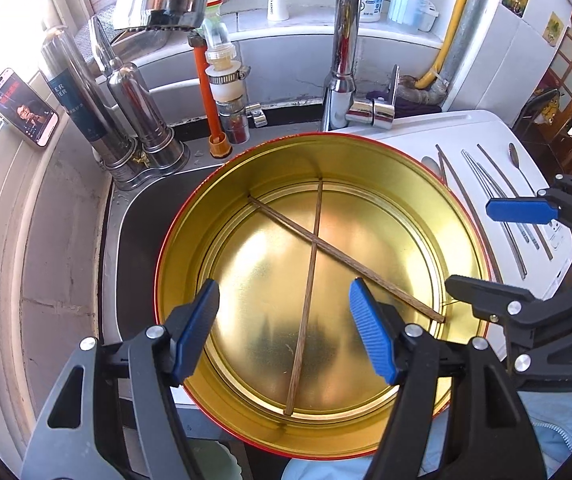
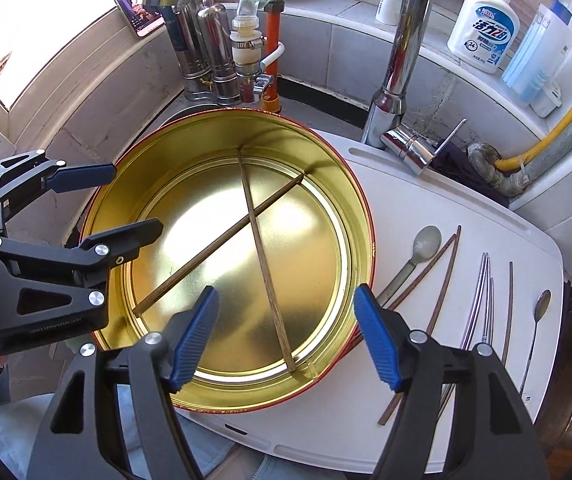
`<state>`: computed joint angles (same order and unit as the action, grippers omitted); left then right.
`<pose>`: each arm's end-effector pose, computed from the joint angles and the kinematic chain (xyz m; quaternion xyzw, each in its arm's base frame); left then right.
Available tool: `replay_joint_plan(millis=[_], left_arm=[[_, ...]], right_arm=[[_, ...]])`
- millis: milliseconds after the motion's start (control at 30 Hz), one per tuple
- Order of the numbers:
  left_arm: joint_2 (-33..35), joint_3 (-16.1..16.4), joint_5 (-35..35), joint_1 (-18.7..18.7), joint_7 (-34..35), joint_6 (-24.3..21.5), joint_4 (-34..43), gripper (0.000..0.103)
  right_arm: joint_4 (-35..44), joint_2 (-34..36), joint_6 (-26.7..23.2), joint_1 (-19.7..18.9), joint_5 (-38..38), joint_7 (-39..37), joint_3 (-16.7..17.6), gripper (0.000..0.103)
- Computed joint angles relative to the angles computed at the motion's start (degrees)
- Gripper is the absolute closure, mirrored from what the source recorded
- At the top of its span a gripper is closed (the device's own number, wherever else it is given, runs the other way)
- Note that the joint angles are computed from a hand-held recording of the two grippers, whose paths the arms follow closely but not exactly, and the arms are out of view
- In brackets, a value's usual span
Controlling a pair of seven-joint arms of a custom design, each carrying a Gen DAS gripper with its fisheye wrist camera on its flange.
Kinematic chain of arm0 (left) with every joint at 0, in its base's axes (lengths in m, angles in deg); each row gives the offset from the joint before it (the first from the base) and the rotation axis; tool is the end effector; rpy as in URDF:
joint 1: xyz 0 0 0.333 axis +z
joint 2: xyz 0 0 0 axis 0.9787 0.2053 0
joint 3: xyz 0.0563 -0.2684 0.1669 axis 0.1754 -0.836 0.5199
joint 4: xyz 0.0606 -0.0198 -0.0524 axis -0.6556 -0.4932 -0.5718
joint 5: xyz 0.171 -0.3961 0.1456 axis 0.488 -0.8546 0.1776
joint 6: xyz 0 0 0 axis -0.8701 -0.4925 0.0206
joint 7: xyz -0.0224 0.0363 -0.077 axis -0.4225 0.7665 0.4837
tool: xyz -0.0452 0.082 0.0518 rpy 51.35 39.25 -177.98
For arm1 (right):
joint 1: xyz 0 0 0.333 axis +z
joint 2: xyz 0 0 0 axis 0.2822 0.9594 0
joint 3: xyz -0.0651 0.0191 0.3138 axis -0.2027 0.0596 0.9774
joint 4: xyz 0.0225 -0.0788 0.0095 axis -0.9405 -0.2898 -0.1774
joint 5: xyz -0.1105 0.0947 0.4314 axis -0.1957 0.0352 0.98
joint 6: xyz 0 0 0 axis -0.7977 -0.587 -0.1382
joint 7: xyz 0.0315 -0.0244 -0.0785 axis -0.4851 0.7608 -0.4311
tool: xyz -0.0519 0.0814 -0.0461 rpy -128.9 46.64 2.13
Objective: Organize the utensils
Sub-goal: 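Move the right tool back over the steel chopsticks on the board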
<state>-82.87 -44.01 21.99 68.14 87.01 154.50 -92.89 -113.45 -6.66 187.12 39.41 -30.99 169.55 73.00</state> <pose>0.5018 -0.1247 0.6293 -0.3558 0.9114 -0.1884 0.0855 0.4241 0.3493 0.6198 -0.6295 0.7482 -0.1428 0.1535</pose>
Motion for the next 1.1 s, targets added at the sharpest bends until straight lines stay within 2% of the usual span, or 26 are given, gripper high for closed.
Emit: replay_joint_plan(millis=[133,233,500,700,833,900,1100], left_arm=[[-1.5,-0.3,-1.2,-1.0,-0.3,-1.1,-0.7,0.036],[-2.6,-0.1,-3.8,-2.3,-0.7,-2.6,-1.2,0.027],[-7.4,-2.2,-5.8,-6.9,-2.9,-0.9,-5.3,0.026],[-9.5,-4.4,-6.7,-10.9,-7.7,1.1,-7.7,0.026],[-8.8,-6.0,-6.4,-13.4,-11.8,0.5,-7.6,0.026],[-8.5,-7.3,-5.0,-14.2,-13.8,0.8,-7.8,0.026],[-6.6,-8.6,-3.4,-16.5,-18.0,0.8,-7.4,0.026]], right_arm=[[-3.6,-4.2,1.0,-0.3,-0.5,1.3,0.4,0.017],[-7.0,-8.4,1.4,-0.9,-0.6,2.2,0.8,0.012],[-19.4,-23.3,0.0,-2.9,4.0,2.3,0.4,0.012],[-29.3,-37.0,-4.1,-4.2,7.9,-0.3,-0.6,0.012],[-34.9,-45.5,-6.4,-5.4,10.3,-3.7,-2.1,0.012],[-36.8,-48.4,-7.4,-6.4,11.1,-5.6,-2.7,0.012],[-40.6,-53.0,-7.1,-9.0,13.1,-10.7,-3.7,0.012]])
